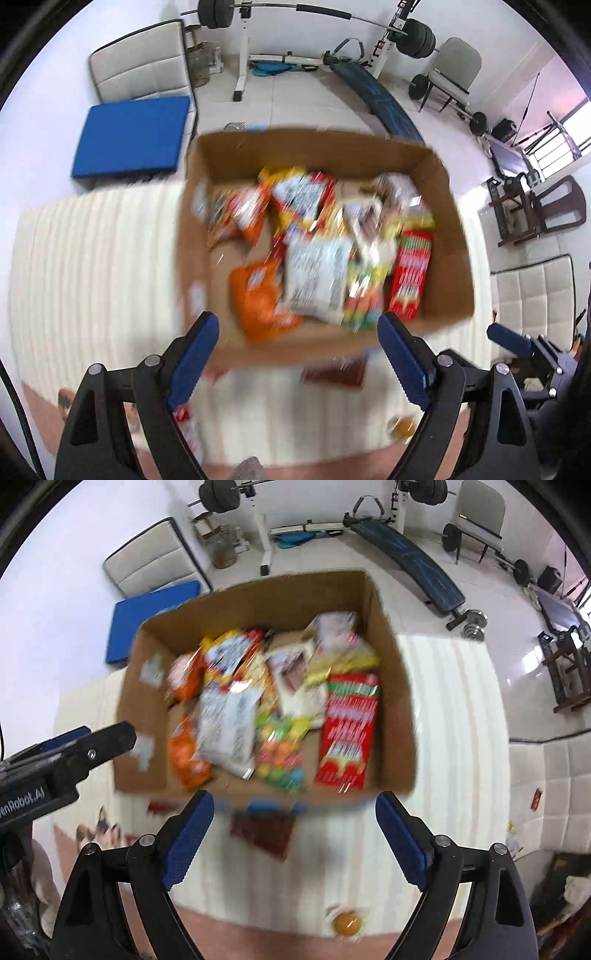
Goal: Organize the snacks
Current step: 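Grasp the yellow bag with left tool while right tool grasps the wrapped egg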
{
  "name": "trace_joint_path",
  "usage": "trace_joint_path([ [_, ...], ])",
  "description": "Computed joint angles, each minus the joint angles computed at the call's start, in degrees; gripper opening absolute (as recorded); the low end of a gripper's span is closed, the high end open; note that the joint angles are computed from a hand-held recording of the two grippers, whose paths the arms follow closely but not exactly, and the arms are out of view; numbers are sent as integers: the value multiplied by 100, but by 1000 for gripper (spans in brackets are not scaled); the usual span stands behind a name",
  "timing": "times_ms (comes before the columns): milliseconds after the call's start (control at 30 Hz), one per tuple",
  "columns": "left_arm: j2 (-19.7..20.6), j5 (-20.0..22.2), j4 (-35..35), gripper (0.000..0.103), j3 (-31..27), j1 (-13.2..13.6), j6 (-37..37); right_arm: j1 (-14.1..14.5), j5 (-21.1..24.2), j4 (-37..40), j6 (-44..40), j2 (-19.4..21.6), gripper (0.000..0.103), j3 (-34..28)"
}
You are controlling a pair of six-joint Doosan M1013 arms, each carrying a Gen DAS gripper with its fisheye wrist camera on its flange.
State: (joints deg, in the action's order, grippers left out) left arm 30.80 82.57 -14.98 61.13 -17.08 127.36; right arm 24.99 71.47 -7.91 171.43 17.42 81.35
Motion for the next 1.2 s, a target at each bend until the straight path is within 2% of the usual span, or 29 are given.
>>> trace_joint_path([
  [200, -371, -79, 884, 88, 935, 617, 109, 553, -371, 453, 554, 218, 92, 6],
  [300, -249, 398, 1387, 88, 1178, 967, -318, 731, -751, 1056, 446, 443, 92, 40],
  [333, -144, 684, 1518, 88, 1212, 1127, -563, 770, -893, 1283, 366, 522, 92, 53],
  [433, -4, 1027, 1643, 88, 1366, 1430, -990, 854, -1085, 1755, 106, 724, 92, 35],
  [533, 147, 1398, 1667, 88, 1444, 1689, -1323, 889, -1189, 2019, -42, 866, 92, -12],
  [633, 269, 1730, 1498, 88, 1457, 1831, -1592, 929, -1109, 2017, -99, 984, 92, -119],
  [833, 378, 1766, 1373, 87, 1615, 1903, -1883, 922, -993, 2116, -292, 1150, 92, -294],
  [900, 398, 1759, 1399, 61, 1617, 1900, -1927, 922, -979, 2162, -324, 1176, 92, -313],
  [1067, 292, 1582, 1408, 57, 1695, 1784, -1680, 922, -1012, 2145, -232, 1063, 92, -182],
  [1200, 208, 1346, 1330, 57, 1699, 1528, -1398, 925, -1139, 1955, 187, 803, 92, 130],
])
